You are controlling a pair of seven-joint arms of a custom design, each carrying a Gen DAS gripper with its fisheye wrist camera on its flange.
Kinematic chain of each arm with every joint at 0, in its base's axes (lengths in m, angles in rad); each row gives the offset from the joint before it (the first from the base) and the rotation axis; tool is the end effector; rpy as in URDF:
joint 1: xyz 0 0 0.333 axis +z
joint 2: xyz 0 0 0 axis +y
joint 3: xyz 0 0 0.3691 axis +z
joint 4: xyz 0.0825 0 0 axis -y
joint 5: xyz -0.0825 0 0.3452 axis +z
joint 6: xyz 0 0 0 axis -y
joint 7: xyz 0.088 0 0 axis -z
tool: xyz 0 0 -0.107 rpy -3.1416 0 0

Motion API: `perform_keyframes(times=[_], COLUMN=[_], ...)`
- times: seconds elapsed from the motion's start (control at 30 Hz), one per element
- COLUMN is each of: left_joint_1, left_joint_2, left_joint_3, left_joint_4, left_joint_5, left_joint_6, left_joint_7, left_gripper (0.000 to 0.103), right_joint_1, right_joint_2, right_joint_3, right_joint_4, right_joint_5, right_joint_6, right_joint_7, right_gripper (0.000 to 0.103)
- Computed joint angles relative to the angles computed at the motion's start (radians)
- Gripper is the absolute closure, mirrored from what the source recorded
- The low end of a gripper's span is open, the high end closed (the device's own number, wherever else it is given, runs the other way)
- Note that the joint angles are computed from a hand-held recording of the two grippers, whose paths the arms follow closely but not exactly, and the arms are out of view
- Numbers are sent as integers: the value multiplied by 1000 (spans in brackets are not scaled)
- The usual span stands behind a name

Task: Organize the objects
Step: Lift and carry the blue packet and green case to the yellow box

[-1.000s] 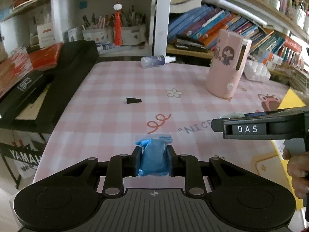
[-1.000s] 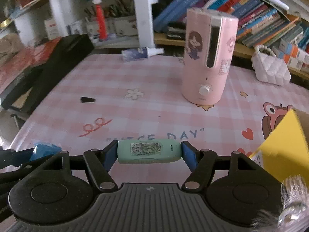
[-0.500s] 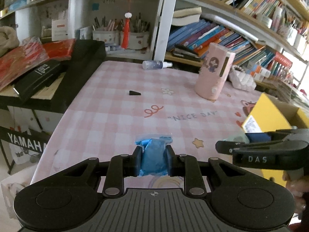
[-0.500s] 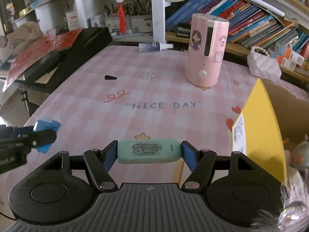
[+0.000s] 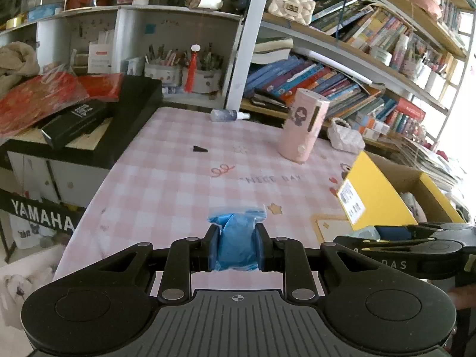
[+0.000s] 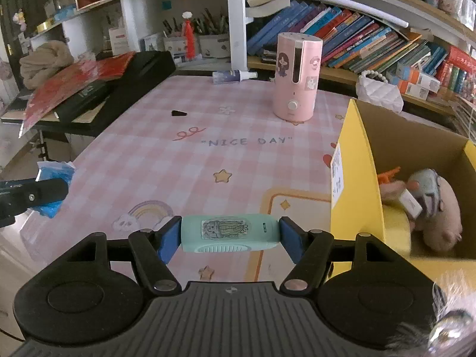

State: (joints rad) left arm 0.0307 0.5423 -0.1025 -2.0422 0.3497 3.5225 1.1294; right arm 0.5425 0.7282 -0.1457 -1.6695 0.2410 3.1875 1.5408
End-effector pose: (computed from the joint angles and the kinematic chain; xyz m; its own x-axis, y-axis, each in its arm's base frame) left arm 0.6424 -0.0768 0.3646 -0.0867 -0.9717 0.2197 -0.6219 -0.1195 -0.7739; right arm 0.6782 0.2908 0.3468 0.2744 -0.9605 -0.0465 -0.6799 -0.1596 -0.7158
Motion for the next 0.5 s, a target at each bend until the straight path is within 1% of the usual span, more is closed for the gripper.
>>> perform_keyframes(times=[0.17,0.33,0.5], left_joint_1=[18,39,49], left_joint_2=[-45,-78,-106], left_joint_3=[-13,-32,-41], left_joint_4=[-81,-140,-194], left_joint_5=[35,81,120], left_joint_6=[45,72,101], left_joint_7=[6,6,7], left_gripper=[80,80,81], right_joint_1=[59,129,188], right_joint_2=[-69,-115,-153], right_joint_3=[-37,-81,-114], right_joint_4=[-138,-239,-325], right_joint_5=[41,109,184], right_joint_6=[77,124,173], right_joint_7=[14,26,8], right_gripper=[36,36,36])
